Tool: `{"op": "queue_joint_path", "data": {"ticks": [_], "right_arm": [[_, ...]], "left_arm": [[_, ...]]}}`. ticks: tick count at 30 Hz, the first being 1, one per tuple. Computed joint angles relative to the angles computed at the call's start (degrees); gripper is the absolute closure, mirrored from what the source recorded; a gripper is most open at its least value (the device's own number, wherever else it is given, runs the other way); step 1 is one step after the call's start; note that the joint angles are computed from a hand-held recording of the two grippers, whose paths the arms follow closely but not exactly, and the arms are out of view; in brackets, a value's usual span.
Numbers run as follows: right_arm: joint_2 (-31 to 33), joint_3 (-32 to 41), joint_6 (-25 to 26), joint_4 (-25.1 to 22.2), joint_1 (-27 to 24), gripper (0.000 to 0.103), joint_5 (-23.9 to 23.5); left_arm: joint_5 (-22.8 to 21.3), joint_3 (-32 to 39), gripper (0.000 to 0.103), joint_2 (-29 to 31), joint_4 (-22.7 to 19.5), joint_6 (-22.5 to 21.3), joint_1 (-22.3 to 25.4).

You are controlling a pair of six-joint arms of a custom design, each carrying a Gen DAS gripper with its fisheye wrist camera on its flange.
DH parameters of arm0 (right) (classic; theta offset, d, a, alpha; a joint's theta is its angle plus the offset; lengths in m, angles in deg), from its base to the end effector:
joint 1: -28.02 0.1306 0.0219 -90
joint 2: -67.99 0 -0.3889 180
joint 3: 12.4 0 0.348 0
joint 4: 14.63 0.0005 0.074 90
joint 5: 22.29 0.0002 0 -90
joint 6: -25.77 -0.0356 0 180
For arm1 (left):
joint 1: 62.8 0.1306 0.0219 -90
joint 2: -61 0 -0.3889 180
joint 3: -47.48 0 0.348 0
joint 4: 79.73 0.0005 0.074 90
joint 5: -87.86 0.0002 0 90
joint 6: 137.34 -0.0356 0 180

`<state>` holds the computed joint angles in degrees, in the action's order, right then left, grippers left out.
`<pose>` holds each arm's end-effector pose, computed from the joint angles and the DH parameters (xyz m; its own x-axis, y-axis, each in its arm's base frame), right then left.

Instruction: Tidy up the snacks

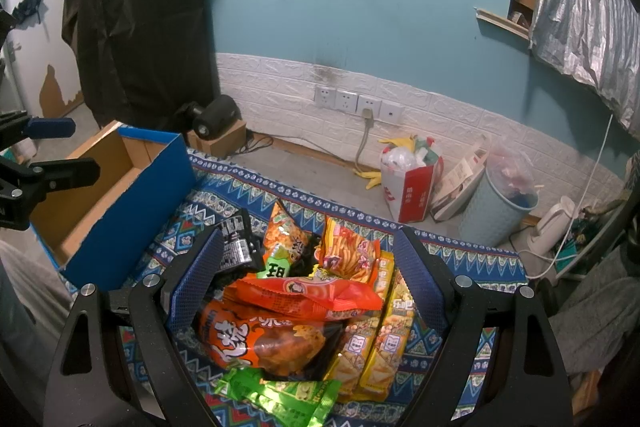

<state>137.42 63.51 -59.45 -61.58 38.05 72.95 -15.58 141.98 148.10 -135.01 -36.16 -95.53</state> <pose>0.3100 0.0510 0.4628 -0.6282 -0.1954 -0.7532 -0.1579 0.9798 -0.1225 0.3575 -0.2206 0.4831 -0.6887 0.2185 -0.6914 0.2663 0.9631 0.0391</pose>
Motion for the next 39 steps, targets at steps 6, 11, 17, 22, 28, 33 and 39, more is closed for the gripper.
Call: {"op": "queue_joint_path", "data": {"ticks": [6,11,17,22,28,33,39], "right_arm": [[0.05,0.09,-0.07,-0.09,-0.03,0.018,-0.01],[0.02,0.08,-0.12,-0.16,-0.03,0.018,-0.02],[-0.03,-0.03,-0.15,-0.11,-0.05,0.018,-0.1],[-0.05,-0.11,-0.16,-0.08,-0.02,0.018,-0.06],[0.01,0.07,-0.16,-0.23,-0.13,0.018,-0.21],[-0.04,0.0,-0.12,-0.24,-0.12,0.018,-0.18],[-0.2,-0.43,-0.29,-0.27,-0.06,0.018,-0.01]], "left_arm": [[0.0,0.19,0.009,0.16,-0.35,0.22,-0.1],[0.16,0.23,0.009,0.26,-0.36,-0.08,0.03],[0.34,0.18,0.009,0.35,-0.35,-0.22,0.29],[0.32,0.07,0.009,0.33,-0.29,-0.25,0.3],[0.45,-0.12,0.009,0.29,-0.12,-0.48,0.41],[0.47,-0.13,0.008,0.29,-0.19,-0.47,0.42],[0.29,-0.47,0.009,0.32,0.04,-0.53,0.21]]}}
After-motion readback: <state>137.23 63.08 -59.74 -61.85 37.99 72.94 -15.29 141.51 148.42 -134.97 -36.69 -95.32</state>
